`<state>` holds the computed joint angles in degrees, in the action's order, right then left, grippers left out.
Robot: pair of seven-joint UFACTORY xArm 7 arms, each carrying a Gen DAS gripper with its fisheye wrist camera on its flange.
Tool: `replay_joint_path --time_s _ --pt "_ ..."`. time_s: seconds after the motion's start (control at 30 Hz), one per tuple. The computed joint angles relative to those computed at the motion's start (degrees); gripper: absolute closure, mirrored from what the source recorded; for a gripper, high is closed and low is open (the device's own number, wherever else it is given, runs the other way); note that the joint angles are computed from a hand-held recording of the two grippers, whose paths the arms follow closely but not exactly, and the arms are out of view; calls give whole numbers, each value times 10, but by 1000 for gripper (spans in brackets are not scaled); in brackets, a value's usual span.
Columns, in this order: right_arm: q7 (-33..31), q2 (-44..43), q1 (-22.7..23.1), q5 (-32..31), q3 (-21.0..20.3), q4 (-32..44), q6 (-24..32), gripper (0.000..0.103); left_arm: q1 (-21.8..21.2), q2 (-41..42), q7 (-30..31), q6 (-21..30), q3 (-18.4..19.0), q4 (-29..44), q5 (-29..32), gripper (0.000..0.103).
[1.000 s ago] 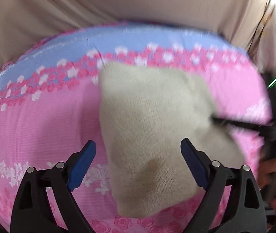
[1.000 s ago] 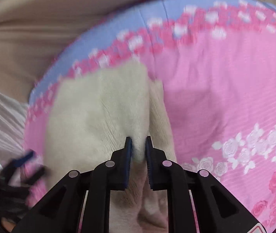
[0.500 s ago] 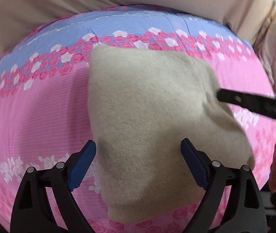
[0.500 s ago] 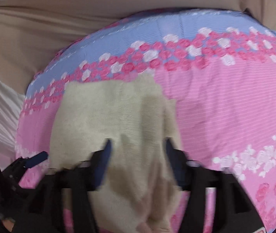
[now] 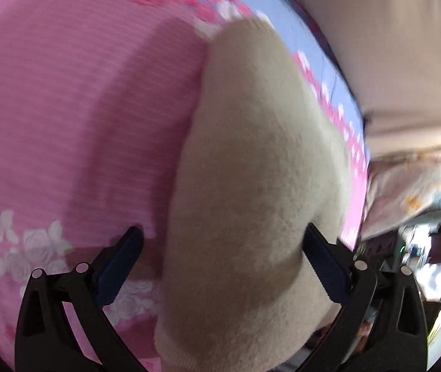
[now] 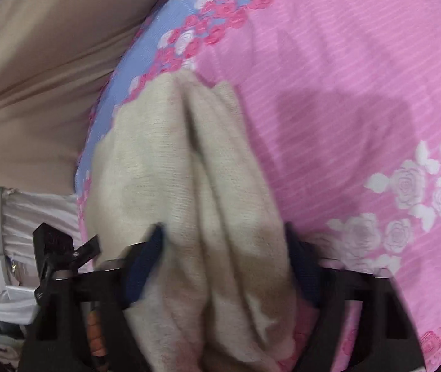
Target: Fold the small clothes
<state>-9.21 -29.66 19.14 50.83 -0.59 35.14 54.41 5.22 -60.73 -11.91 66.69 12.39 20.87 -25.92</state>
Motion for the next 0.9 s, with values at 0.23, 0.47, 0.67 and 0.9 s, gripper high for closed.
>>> replay_joint_path --time_s 0.23,0.47,0.67,0.9 --pt "66 -80 5 -94 33 51 -14 74 -56 27 -6 15 -31 91 -13 57" --pt "97 -123 27 -163 29 193 -4 73 -111 43 3 36 -19 267 -21 56" --pt "102 -77 79 -166 68 326 -62 73 -121 67 36 85 13 440 30 54" --pt "126 37 139 -163 129 393 -158 71 -95 65 105 127 67 522 115 49"
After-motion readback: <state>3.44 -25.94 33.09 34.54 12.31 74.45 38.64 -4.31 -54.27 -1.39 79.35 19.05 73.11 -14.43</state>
